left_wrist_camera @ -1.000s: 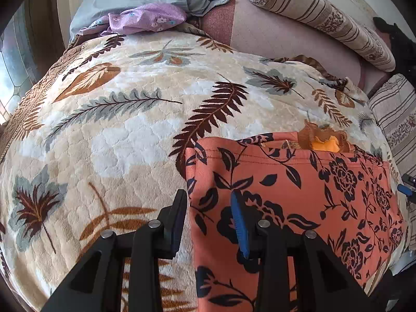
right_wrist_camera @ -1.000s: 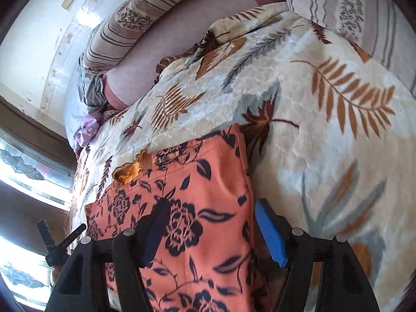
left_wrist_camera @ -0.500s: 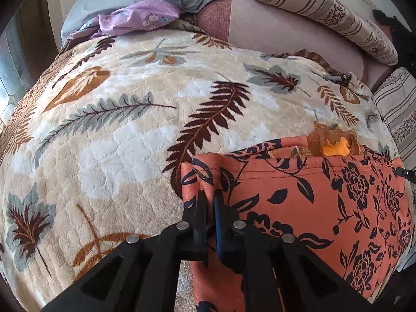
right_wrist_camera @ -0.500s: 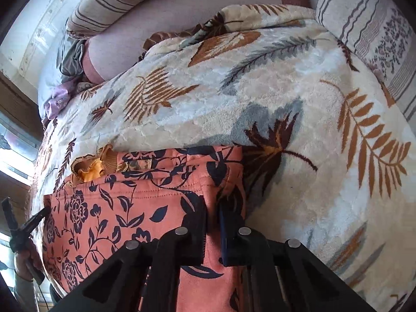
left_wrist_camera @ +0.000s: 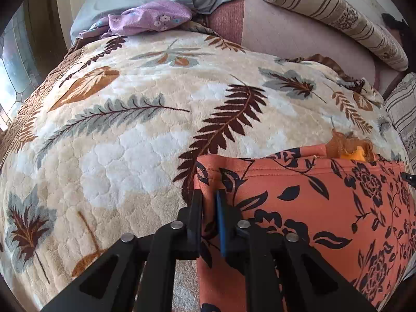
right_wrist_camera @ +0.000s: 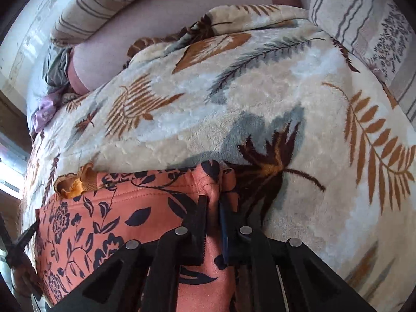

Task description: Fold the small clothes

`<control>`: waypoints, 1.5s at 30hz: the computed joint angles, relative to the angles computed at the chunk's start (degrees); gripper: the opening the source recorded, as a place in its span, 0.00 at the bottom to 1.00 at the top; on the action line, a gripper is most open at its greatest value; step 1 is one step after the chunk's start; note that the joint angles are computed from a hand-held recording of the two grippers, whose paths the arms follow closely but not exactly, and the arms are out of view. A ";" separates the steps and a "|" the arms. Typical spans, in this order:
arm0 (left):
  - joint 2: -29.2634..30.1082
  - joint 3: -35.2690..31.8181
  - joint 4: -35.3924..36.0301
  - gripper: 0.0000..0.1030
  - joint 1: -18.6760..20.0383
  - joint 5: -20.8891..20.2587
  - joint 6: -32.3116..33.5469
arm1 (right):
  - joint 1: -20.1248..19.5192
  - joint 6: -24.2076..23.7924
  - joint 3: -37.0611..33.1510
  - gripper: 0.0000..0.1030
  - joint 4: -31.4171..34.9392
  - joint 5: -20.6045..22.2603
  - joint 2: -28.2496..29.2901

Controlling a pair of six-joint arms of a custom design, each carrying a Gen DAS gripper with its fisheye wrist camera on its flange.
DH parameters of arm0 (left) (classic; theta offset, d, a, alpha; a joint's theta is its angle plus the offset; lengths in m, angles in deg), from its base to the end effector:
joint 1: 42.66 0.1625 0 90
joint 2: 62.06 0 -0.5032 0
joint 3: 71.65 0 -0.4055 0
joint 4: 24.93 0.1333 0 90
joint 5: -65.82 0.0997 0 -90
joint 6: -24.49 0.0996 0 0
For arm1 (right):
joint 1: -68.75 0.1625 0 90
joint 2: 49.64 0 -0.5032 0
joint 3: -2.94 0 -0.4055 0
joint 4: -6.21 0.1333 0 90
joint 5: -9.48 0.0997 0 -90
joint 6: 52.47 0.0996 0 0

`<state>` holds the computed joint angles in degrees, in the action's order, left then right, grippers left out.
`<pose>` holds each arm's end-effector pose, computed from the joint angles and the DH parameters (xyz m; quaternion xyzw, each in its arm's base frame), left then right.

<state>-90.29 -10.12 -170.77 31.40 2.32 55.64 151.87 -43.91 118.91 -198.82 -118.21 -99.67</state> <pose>-0.0786 -0.9224 0.1338 0.3403 0.8930 -0.1588 0.2480 -0.0016 -0.6177 0.2016 -0.2486 -0.8350 0.3974 0.2880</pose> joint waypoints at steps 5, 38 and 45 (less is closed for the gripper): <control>-4.55 5.22 -4.98 0.37 -0.56 -3.15 -0.72 | 4.10 0.89 4.06 0.24 -6.06 -3.15 -2.04; -16.65 29.47 -9.98 0.62 -0.36 0.70 1.19 | 3.86 19.93 20.44 0.75 -34.33 18.70 6.92; -17.30 29.08 -11.68 0.64 -0.03 1.11 -0.71 | 4.35 19.01 17.69 0.75 -26.51 17.80 3.99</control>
